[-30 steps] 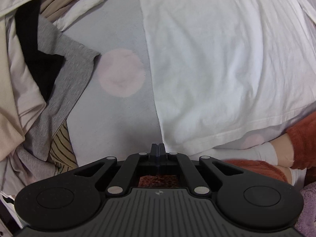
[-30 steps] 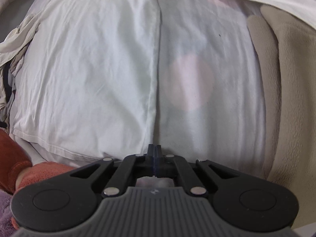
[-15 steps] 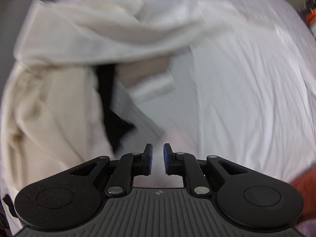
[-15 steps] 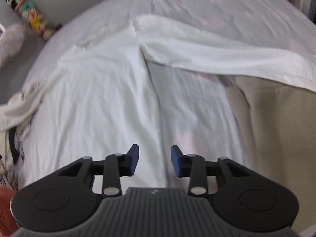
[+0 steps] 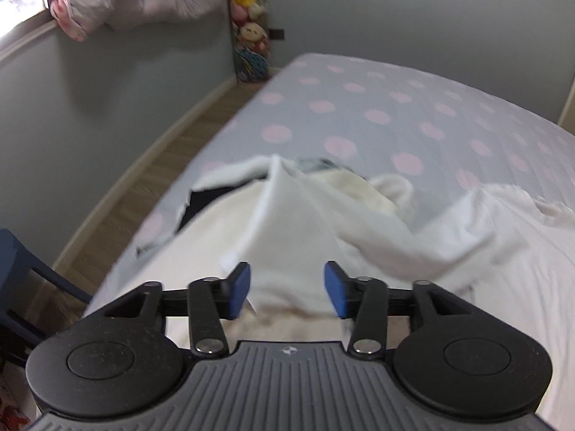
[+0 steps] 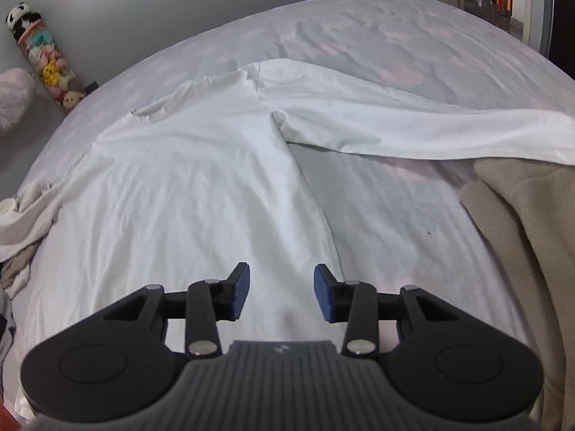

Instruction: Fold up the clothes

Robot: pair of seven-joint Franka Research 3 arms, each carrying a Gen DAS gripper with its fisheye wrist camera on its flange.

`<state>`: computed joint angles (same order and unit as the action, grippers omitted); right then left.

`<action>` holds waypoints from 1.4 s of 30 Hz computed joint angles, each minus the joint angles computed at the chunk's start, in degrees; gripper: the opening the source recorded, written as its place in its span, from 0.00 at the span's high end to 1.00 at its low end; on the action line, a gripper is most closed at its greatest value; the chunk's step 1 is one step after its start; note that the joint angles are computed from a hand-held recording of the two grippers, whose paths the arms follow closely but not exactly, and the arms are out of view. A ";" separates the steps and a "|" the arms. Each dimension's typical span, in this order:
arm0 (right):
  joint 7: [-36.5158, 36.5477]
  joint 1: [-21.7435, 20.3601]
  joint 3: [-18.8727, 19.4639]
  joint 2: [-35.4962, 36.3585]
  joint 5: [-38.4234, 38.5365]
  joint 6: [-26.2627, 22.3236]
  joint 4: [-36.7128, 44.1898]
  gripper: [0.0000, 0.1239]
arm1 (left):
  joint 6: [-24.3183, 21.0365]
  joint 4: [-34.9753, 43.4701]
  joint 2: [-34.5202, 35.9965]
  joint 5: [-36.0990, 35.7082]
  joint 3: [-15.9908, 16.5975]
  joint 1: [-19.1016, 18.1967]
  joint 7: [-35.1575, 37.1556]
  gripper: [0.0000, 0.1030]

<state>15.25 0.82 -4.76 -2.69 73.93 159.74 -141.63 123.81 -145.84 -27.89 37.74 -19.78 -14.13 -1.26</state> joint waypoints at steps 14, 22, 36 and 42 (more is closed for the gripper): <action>7.43 -0.28 1.49 4.07 -7.64 0.87 2.16 0.64 | 6.95 0.34 2.84 6.48 0.53 3.97 -2.79 0.99; 7.74 -1.08 1.25 4.12 -7.74 -1.32 2.39 0.64 | 3.57 14.50 7.90 14.55 -3.10 2.70 -1.14 0.99; 1.80 -3.59 -0.25 4.34 -1.60 -9.25 3.54 0.64 | 10.29 55.22 39.74 21.07 -0.18 -7.50 6.62 0.99; -0.17 -4.63 -0.60 4.41 0.28 -12.34 3.84 0.64 | 13.48 74.95 57.72 17.00 2.02 -12.83 15.65 0.99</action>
